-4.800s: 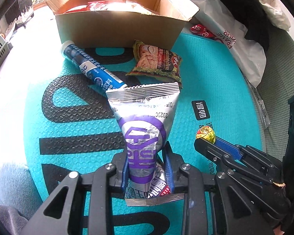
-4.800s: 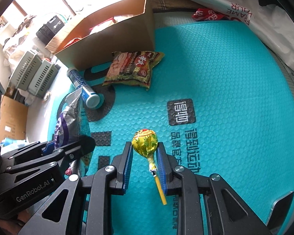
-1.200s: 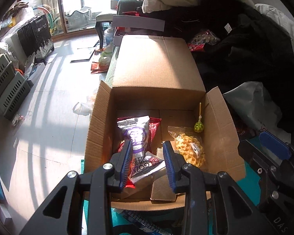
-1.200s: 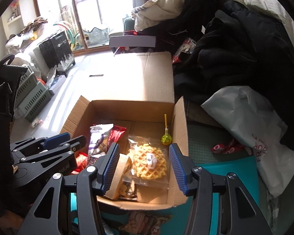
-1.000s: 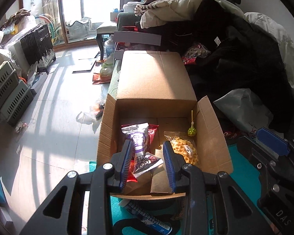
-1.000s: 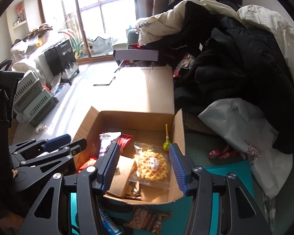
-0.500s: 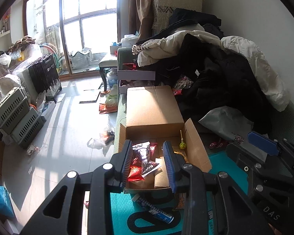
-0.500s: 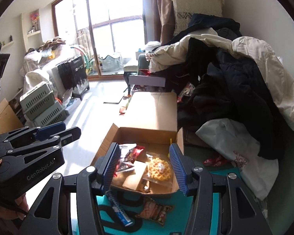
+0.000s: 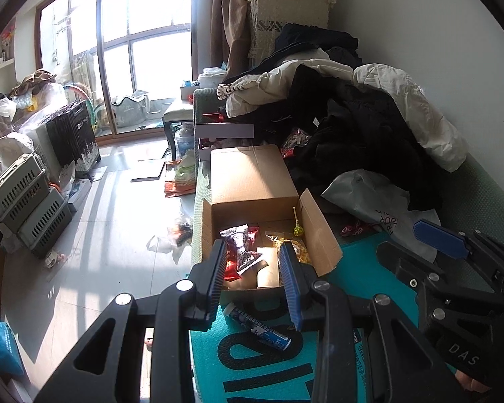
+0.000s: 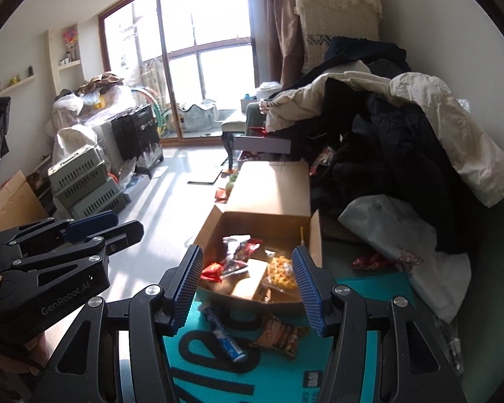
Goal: Organize snacks
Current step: 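Move both tools back over the teal mat toward the remaining snacks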
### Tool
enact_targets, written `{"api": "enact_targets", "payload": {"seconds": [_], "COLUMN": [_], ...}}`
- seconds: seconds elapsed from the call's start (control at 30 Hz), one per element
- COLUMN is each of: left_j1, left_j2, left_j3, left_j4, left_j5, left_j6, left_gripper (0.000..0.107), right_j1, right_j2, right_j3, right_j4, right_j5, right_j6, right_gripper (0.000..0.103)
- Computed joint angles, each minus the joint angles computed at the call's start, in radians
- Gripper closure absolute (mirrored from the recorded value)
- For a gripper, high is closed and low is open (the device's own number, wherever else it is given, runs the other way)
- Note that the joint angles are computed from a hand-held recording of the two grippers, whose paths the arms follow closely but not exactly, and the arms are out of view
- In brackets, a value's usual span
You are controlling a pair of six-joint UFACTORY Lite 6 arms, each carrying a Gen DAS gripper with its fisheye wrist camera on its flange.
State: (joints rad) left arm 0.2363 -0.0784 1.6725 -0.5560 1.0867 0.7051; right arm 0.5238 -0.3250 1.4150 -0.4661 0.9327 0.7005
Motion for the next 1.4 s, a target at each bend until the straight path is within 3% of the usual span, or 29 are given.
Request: {"api": "enact_targets", "payload": {"seconds": [0.5,0.73,0.87,1.33,1.4], "left_j1": [0.153,0.196,0.176,0.034,-0.004], "left_j2": [-0.328,-0.385,-0.396,-0.249,-0.206], "left_j3": [-0.591,-0.759,-0.839,-0.970,-0.962], "left_j4": [-0.036,-0.011,0.035,0.181,0.206], "left_j5": [0.003,-0.016,-0.077,-0.309,-0.341], "left_j6": [0.211,0.239,0.214,0.007,-0.047], "left_gripper": [0.075,0.075,0.075,0.075,0.076], "right_j1": [0.206,0.257,0.267,-0.009,-0.049], "right_j2": [-0.266,-0.333,-0.342,-0.267,-0.240], "right_j3": [-0.514,-0.704,-0.788,-0.967,-0.964], "right_j4": [0.051,0.091,0.094,0.379,0.408], "right_j5": [-0.002,-0.046,-0.073,-0.304,-0.320], "right_j6": [0.248,0.309,0.345,-0.004,-0.064], "right_gripper": [0.048,0.048,0.048,0.047,0.041]}}
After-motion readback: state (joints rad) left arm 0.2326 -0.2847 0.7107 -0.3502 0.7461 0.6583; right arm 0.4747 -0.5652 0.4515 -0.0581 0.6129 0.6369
